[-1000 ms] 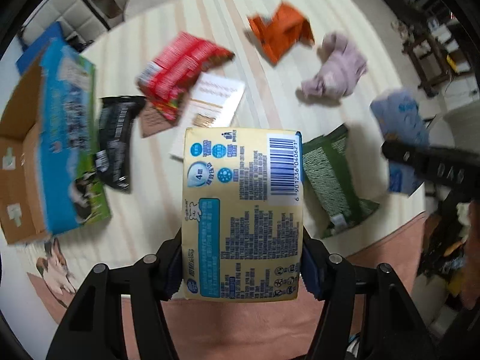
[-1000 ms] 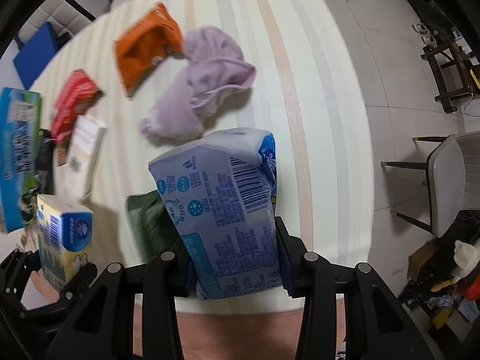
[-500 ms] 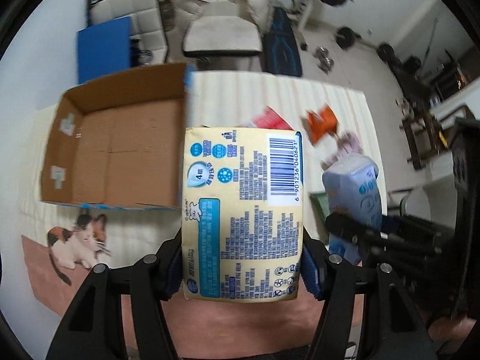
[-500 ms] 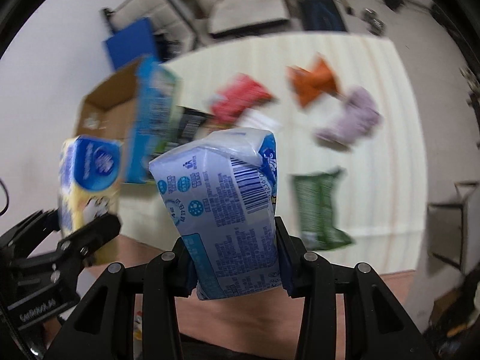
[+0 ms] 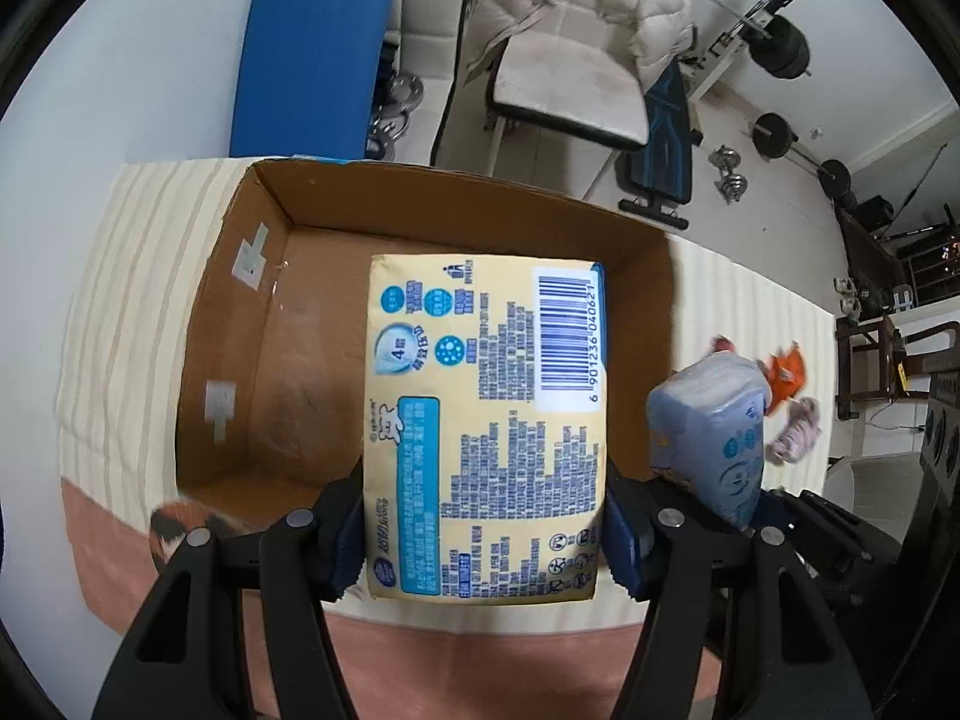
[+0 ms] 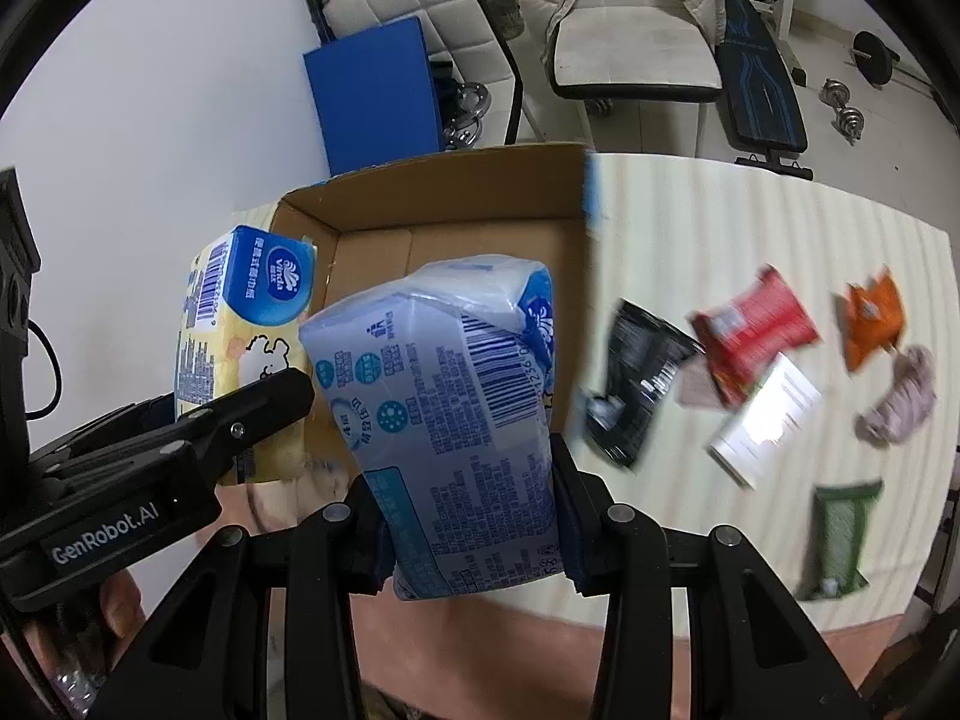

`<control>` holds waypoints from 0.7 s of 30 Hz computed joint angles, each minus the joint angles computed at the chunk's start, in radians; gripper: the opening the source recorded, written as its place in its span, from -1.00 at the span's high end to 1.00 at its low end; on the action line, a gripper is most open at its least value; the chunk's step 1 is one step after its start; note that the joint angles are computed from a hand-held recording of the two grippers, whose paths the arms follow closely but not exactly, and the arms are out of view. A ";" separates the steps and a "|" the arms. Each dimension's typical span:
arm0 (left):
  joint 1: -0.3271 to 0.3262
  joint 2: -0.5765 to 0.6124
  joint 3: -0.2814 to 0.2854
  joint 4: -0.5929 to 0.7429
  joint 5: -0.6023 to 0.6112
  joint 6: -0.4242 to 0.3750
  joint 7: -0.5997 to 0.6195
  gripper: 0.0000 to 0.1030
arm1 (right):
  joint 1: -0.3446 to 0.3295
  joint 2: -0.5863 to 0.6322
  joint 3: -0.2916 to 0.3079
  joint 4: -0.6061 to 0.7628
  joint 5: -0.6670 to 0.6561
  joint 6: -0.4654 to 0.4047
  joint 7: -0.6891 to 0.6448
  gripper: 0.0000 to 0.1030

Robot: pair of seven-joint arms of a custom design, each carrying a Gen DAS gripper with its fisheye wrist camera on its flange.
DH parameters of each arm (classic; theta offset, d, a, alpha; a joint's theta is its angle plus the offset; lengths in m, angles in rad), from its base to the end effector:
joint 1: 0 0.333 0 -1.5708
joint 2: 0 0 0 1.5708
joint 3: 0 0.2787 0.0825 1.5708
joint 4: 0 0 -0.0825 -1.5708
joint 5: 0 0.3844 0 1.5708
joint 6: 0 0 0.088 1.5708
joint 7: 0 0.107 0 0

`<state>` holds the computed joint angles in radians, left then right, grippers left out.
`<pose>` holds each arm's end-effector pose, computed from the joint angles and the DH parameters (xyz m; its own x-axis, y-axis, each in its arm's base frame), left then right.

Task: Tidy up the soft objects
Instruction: 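Carry both items over the box and open both tools to drop them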

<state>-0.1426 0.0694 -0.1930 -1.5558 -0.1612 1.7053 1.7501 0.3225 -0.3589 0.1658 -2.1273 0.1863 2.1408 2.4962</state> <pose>0.5494 -0.2041 0.5693 -0.4800 -0.8632 0.1565 -0.8770 0.4679 -0.1089 0.4295 0.2461 0.5584 -0.4353 -0.8257 -0.3589 -0.8573 0.5019 -0.1147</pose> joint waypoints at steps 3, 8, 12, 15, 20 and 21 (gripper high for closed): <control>0.000 0.147 -0.002 0.132 0.039 -0.034 0.013 -0.18 | -0.006 0.155 -0.001 0.095 -0.023 0.017 0.013 0.14; -0.001 0.343 -0.017 0.316 0.077 -0.102 0.008 -0.18 | 0.009 0.367 -0.034 0.234 -0.050 0.016 0.028 0.14; -0.003 0.451 -0.026 0.416 0.090 -0.135 0.006 -0.18 | 0.016 0.467 -0.064 0.290 -0.042 0.022 0.022 0.14; -0.007 0.533 -0.035 0.513 0.086 -0.181 0.006 -0.18 | 0.022 0.524 -0.080 0.329 -0.051 0.011 0.017 0.14; -0.037 0.559 -0.025 0.541 0.141 -0.171 0.011 -0.20 | 0.023 0.592 -0.093 0.374 -0.030 0.027 -0.012 0.06; -0.041 0.541 -0.024 0.515 0.156 -0.149 0.019 -0.30 | 0.024 0.596 -0.096 0.376 -0.035 0.024 -0.016 0.02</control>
